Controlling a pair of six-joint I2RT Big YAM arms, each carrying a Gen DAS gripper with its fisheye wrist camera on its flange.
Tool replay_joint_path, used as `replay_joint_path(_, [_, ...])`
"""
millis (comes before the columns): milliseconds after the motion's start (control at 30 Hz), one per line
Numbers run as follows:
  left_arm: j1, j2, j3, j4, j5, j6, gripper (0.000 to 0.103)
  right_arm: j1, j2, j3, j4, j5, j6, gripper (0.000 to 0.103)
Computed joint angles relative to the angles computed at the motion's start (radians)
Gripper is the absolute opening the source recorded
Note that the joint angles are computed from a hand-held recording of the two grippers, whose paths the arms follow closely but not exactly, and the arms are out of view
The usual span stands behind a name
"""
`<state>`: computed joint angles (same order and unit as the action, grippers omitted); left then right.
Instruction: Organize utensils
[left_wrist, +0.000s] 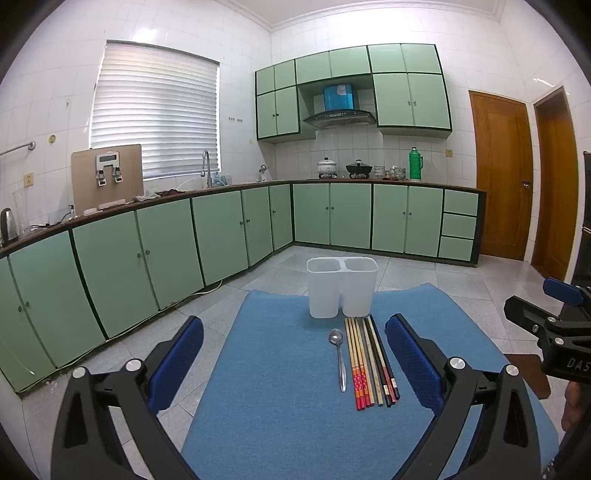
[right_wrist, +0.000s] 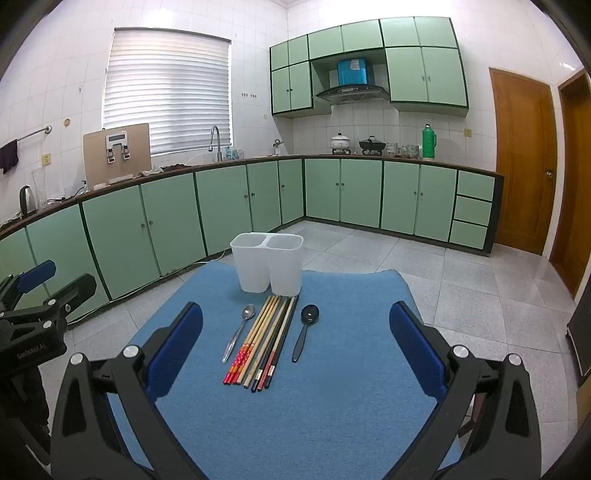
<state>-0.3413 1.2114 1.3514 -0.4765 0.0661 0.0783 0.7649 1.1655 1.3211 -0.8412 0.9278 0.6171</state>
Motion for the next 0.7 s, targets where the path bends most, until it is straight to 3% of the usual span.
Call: replay_joint_path(700, [0.005, 0.006, -0.002, -0.002, 0.003, 0.003, 0.097, -0.006, 0.016, 0.022, -0.048, -0.018, 0.041, 0.098])
